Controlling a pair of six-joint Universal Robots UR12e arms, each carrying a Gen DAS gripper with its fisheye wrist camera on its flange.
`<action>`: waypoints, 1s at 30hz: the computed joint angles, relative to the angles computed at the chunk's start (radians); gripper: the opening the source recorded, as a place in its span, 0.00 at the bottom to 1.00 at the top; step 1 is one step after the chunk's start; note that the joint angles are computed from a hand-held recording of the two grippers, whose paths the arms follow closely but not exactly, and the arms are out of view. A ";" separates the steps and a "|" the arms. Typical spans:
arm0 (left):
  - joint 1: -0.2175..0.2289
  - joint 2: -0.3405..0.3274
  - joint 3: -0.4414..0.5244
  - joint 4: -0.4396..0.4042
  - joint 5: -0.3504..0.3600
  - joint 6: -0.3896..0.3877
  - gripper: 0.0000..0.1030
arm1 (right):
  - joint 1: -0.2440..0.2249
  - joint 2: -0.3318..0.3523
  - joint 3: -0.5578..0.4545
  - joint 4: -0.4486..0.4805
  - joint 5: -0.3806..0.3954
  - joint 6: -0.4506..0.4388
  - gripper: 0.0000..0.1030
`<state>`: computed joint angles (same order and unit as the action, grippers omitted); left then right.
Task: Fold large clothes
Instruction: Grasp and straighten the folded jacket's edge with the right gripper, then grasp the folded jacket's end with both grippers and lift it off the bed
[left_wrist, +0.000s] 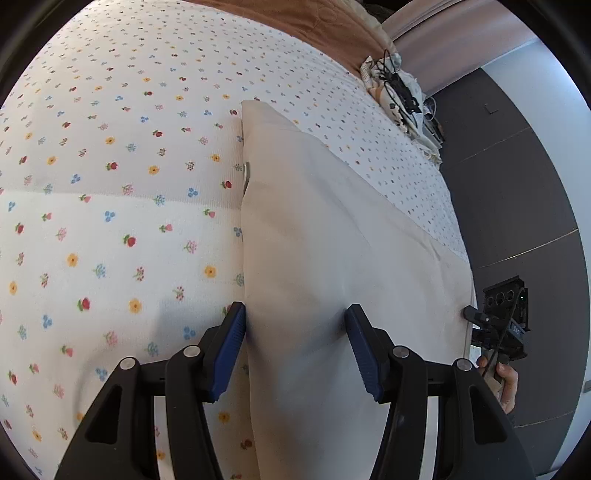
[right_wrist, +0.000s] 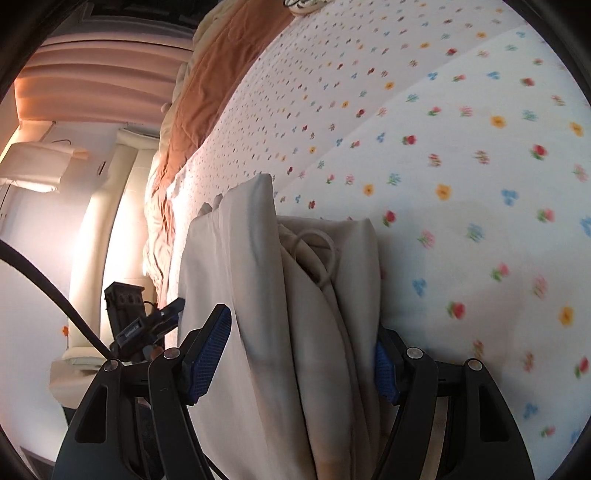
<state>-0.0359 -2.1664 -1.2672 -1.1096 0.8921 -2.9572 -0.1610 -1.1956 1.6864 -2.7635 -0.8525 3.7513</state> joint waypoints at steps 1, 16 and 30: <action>-0.004 -0.006 0.011 -0.011 0.011 0.001 0.55 | -0.002 0.009 -0.006 -0.010 0.012 0.014 0.66; -0.034 -0.005 0.033 0.016 0.109 -0.014 0.31 | 0.058 0.015 -0.044 -0.036 -0.174 0.007 0.16; -0.008 0.153 -0.075 0.131 0.017 -0.011 0.20 | 0.145 -0.127 0.071 -0.209 -0.349 0.000 0.13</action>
